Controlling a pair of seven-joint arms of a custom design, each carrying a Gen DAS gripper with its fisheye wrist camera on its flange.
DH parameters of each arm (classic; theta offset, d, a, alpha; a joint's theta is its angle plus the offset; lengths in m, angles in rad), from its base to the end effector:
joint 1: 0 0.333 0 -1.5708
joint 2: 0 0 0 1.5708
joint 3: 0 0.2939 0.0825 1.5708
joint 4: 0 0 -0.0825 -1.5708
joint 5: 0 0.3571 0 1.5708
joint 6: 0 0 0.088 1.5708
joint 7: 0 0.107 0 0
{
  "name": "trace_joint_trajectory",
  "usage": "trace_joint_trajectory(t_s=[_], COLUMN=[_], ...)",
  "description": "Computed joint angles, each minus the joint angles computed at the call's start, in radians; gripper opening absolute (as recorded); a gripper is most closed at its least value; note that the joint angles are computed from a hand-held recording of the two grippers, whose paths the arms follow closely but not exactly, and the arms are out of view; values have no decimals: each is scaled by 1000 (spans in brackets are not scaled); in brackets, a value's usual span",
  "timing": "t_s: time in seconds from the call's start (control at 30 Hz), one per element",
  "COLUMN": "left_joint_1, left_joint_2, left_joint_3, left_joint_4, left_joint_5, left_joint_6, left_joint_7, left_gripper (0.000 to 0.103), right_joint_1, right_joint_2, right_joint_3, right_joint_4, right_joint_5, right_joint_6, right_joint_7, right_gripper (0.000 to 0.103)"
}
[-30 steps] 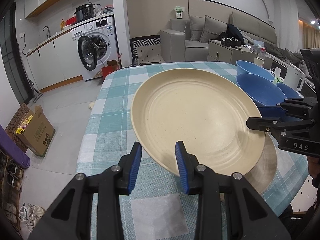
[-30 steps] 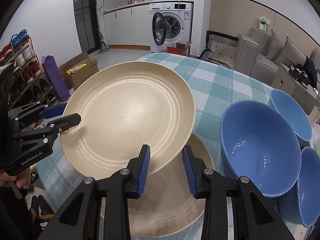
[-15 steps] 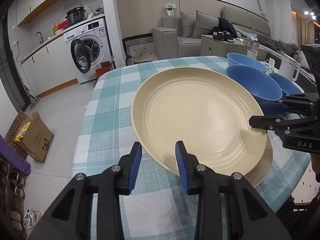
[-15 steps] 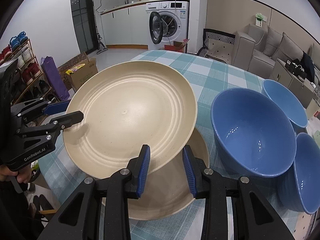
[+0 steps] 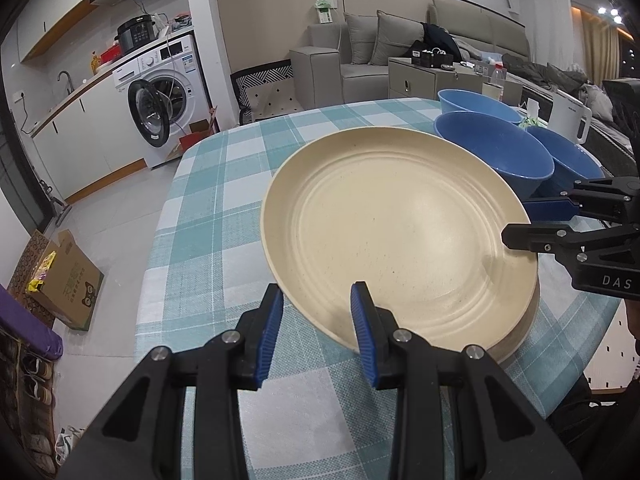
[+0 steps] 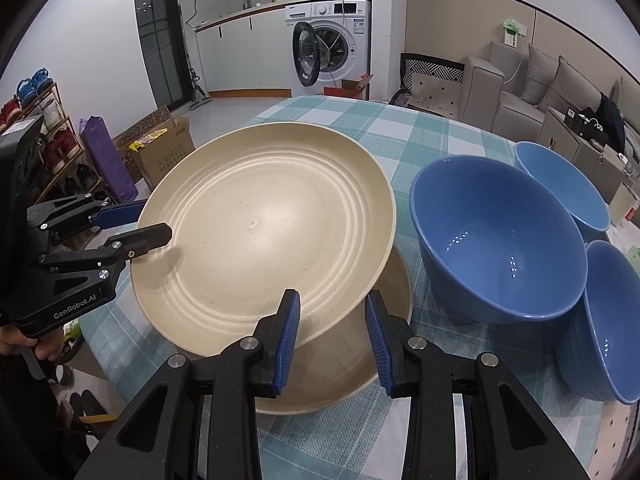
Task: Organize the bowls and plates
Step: 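Lower the small cream plate onto the plate stack with both grippers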
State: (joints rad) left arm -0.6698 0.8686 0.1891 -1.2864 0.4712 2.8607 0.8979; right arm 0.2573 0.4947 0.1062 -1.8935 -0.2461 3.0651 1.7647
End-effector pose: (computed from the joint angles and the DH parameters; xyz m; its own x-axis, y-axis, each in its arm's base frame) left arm 0.6333 -0.4104 0.3057 -0.2958 -0.9516 -0.0838 -0.6574 0.2664 -0.7048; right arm 0.6040 0.2424 0.3211 0.3701 -0.9290 -0.0034 -0.7221 -0.2853 -0.6302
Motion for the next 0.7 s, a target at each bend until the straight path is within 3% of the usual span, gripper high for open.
trace_joint_trajectory(t_s=[0.7], left_joint_1=[17], left_joint_2=[36], left_joint_3=[-59], left_joint_4=[61], left_joint_5=[-27], left_joint_6=[-66], left_joint_7=[115], left_gripper=[34], right_joint_1=[-8], right_joint_2=[-61], right_joint_3=[-11], right_joint_4=[-114], right_joint_5=[-15], right_joint_6=[38], right_joint_7=[21], right_gripper=[34])
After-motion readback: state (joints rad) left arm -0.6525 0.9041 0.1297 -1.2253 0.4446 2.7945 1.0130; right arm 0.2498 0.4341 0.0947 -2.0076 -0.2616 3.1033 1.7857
